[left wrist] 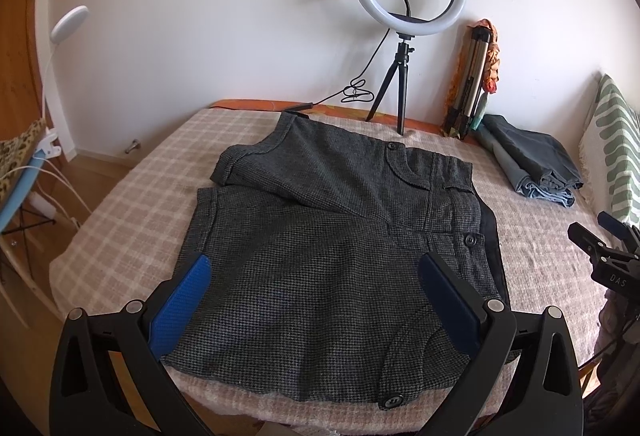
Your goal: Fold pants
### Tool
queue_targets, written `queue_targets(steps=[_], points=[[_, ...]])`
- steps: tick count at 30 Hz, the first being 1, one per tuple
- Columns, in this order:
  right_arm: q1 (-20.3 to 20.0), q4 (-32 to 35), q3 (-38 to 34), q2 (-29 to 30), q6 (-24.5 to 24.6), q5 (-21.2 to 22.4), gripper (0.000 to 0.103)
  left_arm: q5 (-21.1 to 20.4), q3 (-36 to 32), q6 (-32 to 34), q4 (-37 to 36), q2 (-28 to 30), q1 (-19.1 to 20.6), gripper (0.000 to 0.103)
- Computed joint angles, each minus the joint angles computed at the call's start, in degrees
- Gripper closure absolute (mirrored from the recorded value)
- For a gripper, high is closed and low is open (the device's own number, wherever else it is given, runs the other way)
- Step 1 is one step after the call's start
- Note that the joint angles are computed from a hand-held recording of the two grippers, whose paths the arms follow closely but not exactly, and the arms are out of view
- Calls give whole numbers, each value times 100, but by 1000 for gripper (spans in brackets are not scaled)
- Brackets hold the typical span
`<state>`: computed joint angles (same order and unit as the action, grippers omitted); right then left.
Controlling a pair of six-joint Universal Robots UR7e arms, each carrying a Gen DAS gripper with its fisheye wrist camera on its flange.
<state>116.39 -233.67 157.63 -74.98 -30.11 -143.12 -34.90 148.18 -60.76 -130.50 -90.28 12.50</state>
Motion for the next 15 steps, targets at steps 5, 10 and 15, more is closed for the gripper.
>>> queue_targets(steps=[5,10,15], points=[[1,-40,3,36,0,-3,0,-4,-1,-2,4,-1,-4,0],[0,-25,3,32,4,-5,0,-12,-10,30,-2,8,7,0],[-24,-23,13,29,-2,0,0,-94,-7,212,-200,42,58,0]])
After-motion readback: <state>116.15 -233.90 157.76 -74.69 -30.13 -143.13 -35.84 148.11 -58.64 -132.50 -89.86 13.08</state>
